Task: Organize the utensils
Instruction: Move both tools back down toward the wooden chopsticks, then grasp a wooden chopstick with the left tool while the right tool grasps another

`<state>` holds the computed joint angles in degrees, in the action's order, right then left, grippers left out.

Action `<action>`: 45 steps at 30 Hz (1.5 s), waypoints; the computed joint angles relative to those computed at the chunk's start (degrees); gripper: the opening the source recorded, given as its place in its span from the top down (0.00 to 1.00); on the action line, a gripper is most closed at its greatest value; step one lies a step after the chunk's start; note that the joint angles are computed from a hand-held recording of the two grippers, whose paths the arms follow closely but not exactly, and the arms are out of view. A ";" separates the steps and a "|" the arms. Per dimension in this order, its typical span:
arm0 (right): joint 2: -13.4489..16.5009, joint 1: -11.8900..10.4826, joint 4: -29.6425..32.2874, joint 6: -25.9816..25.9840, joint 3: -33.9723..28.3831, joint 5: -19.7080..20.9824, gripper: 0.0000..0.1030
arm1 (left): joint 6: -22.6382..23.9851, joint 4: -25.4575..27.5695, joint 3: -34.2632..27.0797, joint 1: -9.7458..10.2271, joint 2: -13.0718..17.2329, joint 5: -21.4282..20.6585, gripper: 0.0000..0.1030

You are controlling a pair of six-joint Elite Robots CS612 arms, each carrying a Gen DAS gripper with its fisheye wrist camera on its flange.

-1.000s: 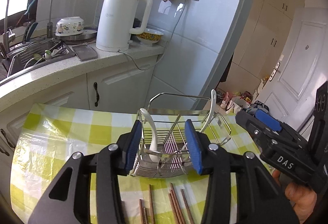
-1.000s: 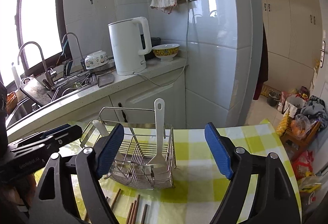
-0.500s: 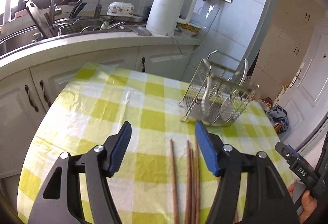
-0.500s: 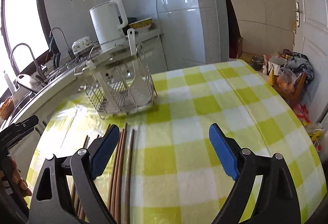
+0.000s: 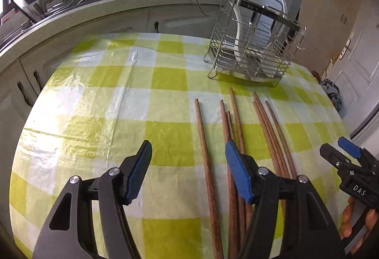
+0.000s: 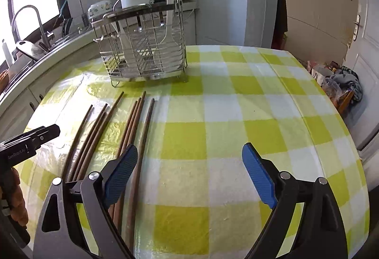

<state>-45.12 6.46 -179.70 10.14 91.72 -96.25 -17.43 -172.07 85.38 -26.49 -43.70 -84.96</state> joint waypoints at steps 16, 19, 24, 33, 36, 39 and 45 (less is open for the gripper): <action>2.73 1.74 3.08 -2.76 -4.31 -8.09 0.18 | 4.53 6.91 -4.07 -1.05 2.42 2.89 0.73; 2.75 1.13 4.13 -2.02 -4.56 -4.03 0.18 | 6.13 7.50 -4.25 -1.44 2.45 4.70 0.78; 2.96 0.42 5.37 -1.99 -5.22 2.03 0.18 | 8.02 6.91 -4.24 -1.52 2.55 4.81 0.83; 4.12 1.22 8.39 -3.46 -7.55 0.90 0.23 | 8.26 6.28 -4.08 -1.03 2.57 3.39 0.89; 4.41 1.18 9.39 -2.98 -7.92 0.72 0.33 | 8.18 6.21 -4.12 -0.82 2.59 2.85 0.91; 4.70 1.12 9.44 -3.08 -8.14 1.37 0.38 | 8.35 5.98 -4.09 -0.81 2.64 2.89 0.91; 4.81 1.43 9.39 -4.21 -8.46 1.96 0.49 | 8.28 6.16 -4.07 -0.73 2.57 2.39 0.91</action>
<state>-40.30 7.88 -170.31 5.93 83.25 -94.29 -9.15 -165.91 81.31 -27.22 -41.13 -82.57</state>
